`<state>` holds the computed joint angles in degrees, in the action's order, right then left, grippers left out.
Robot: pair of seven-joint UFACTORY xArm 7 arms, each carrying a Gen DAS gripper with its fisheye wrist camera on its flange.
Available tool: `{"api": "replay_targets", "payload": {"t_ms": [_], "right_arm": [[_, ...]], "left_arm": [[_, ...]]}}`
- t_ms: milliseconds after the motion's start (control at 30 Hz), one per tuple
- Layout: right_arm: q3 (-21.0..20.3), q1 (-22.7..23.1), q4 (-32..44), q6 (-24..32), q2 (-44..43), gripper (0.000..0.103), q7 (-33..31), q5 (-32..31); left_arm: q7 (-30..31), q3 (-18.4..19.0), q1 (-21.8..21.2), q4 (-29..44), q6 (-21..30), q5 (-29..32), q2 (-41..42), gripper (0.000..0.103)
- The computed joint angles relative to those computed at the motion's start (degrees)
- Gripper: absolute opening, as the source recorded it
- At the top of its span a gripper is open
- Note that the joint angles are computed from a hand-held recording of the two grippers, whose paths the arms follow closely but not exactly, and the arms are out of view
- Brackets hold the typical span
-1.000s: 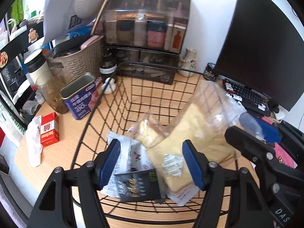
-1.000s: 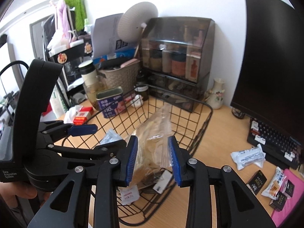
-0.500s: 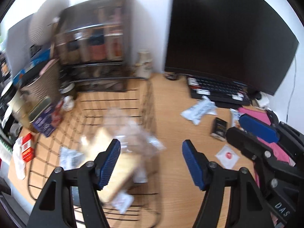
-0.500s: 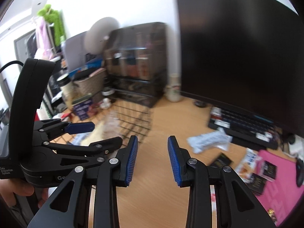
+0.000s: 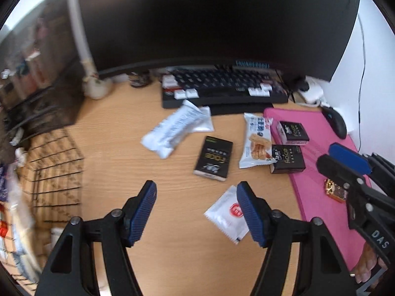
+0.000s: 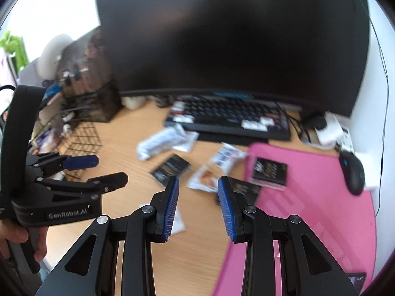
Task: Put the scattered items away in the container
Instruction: 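Return both grippers to the remaining desk items, then grasp a black Face tissue pack with each gripper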
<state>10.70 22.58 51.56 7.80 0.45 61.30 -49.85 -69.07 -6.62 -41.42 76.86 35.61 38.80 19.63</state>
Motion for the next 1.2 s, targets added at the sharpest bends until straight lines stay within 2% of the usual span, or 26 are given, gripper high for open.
{"api": "replay_targets", "payload": {"t_ms": [100, 167, 200, 400, 633, 733, 833, 967, 1100, 1133, 1200], "right_arm": [[-1.1, -0.7, 0.2, 0.4, 2.1, 0.04, -2.5, 1.9], [-2.3, -0.6, 1.1, 1.2, 4.3, 0.06, -3.7, 2.2], [-3.1, -0.5, 1.8, 1.3, 5.5, 0.062, -4.3, 2.3], [-5.1, 0.2, 5.3, 2.5, 11.1, 0.063, -13.6, 11.3], [-6.2, 1.6, 9.9, 4.0, 16.2, 0.063, -23.7, 20.7], [-5.2, 1.2, 10.5, 3.6, 17.4, 0.063, -28.4, 25.7], [-0.1, -2.5, 8.5, 1.7, 16.7, 0.063, -37.5, 34.4], [-0.2, -0.8, 4.5, -0.1, 14.3, 0.063, -41.0, 38.7], [4.3, -3.1, 0.4, 0.0, 11.6, 0.063, -48.6, 47.3], [4.1, -2.5, -0.2, 0.5, 10.9, 0.063, -49.3, 48.1], [1.2, 0.6, -1.9, 0.0, 9.3, 0.063, -46.8, 45.8]], "left_arm": [[3.9, -0.5, 0.9, 4.9, 0.3, -3.3, 5.5, 0.072], [6.1, 0.1, 0.6, 7.7, 0.5, -5.1, 8.3, 0.072], [7.5, 0.4, 0.7, 9.4, 0.2, -6.1, 10.1, 0.072], [14.4, 2.3, 0.1, 17.5, 2.3, -11.6, 17.0, 0.072], [17.4, 4.6, -0.8, 21.8, 3.5, -14.3, 20.6, 0.073], [17.1, 5.1, -1.0, 21.6, 2.7, -14.6, 20.5, 0.073], [17.5, 5.1, -1.4, 21.0, 3.1, -14.7, 20.1, 0.073], [15.9, 5.3, -1.8, 17.2, 1.7, -14.2, 17.6, 0.072], [14.6, 4.9, -2.0, 14.1, 0.9, -13.3, 15.6, 0.072], [14.5, 4.6, -1.9, 13.6, 0.6, -13.3, 15.2, 0.072], [13.7, 4.6, -2.1, 12.4, 0.2, -12.7, 14.3, 0.072]]}}
